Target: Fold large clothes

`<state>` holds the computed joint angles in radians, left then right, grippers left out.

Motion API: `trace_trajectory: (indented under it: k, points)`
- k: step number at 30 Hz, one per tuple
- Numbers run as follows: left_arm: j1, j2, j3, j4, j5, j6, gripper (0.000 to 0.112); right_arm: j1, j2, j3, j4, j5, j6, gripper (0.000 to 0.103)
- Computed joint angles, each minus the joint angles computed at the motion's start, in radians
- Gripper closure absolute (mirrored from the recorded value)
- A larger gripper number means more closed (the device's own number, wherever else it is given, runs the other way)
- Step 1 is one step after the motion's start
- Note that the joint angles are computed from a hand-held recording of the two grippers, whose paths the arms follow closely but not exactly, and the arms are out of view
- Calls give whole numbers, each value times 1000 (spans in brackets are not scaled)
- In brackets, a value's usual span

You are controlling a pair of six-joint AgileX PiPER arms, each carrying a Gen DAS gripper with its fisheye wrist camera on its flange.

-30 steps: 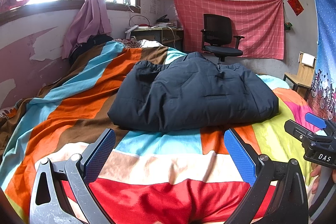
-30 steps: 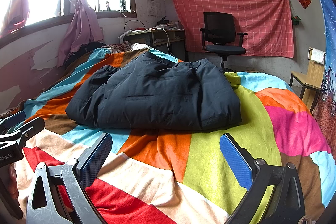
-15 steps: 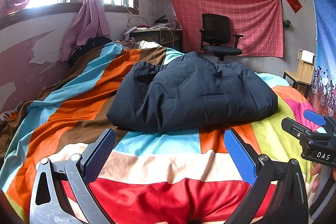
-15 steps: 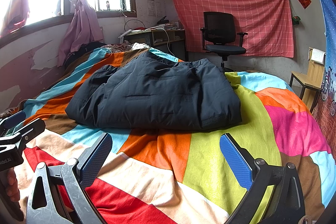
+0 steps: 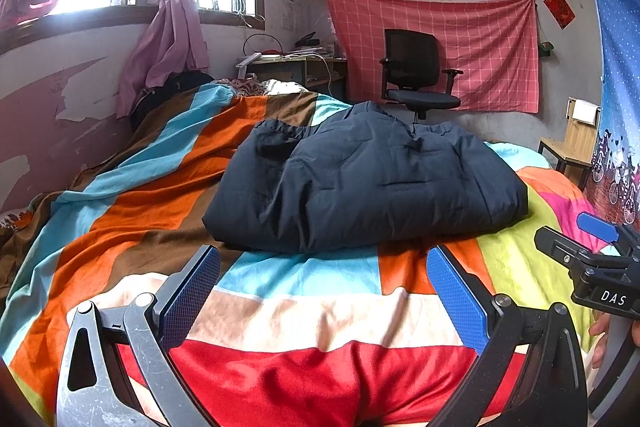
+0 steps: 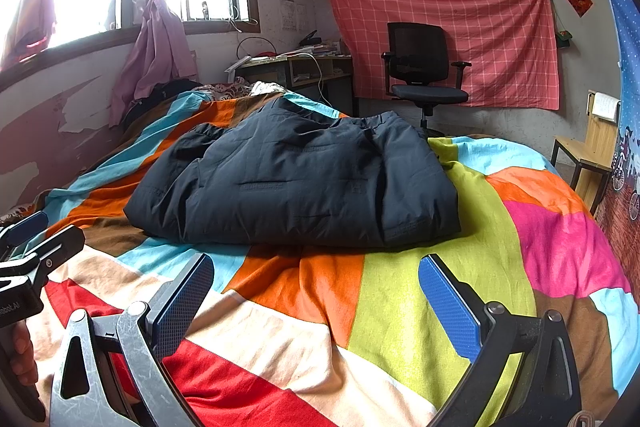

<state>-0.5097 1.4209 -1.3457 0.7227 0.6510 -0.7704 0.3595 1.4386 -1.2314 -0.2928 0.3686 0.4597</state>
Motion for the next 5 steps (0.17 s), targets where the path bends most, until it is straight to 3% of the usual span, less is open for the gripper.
trace_trajectory:
  k: [5]
  points:
    - [9, 0, -2, -28, -2, 24, 11, -1, 0, 1, 3, 0, -4, 0]
